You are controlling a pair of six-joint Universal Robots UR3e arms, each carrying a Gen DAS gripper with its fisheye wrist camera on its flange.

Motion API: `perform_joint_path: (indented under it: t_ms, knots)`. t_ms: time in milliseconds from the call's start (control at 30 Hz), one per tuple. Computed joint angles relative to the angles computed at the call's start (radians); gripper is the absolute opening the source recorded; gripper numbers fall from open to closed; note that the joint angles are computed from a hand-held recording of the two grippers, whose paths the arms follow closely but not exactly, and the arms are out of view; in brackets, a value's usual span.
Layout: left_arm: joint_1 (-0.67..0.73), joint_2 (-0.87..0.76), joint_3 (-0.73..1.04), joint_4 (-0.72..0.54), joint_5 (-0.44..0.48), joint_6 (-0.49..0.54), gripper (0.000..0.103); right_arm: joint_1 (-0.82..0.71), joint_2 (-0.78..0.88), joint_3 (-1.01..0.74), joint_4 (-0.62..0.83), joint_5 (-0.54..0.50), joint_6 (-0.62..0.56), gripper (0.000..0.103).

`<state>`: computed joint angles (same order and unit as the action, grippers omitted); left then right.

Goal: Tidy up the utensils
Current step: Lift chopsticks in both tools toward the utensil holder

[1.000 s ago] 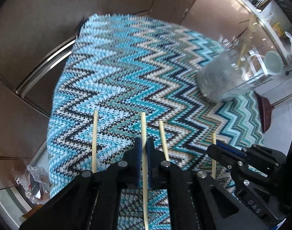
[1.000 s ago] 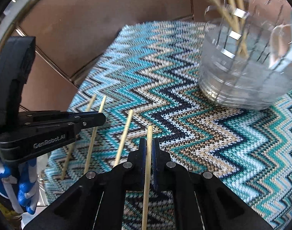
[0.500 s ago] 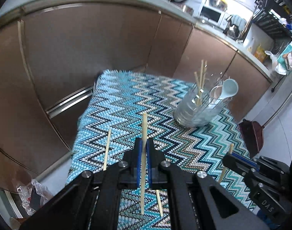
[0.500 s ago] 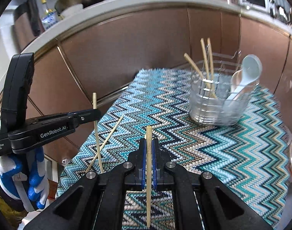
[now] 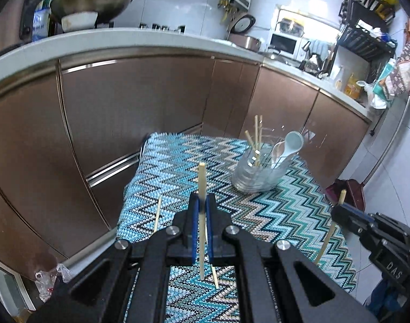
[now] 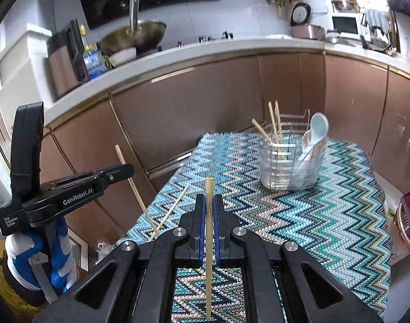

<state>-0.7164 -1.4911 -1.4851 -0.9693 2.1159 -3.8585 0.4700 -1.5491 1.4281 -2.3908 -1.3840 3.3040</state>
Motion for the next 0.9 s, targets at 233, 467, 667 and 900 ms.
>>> perform_joint_path:
  t_ms: [233, 467, 667, 900]
  knots:
    - [-0.026, 0.008, 0.091, -0.019, 0.01, 0.01, 0.005, -0.034, -0.073, -0.007, -0.025, 0.0, -0.006, 0.006]
    - [-0.001, -0.036, 0.197, 0.044, -0.04, 0.049, 0.005, -0.116, -0.095, -0.023, -0.081, 0.047, 0.002, 0.006]
    - [0.052, -0.144, 0.366, 0.12, -0.108, 0.123, 0.005, -0.203, -0.051, -0.1, -0.128, 0.098, -0.012, 0.006]
    - [0.141, -0.407, 0.724, 0.149, -0.195, 0.216, 0.005, -0.276, 0.122, -0.277, -0.218, 0.134, -0.012, 0.006]
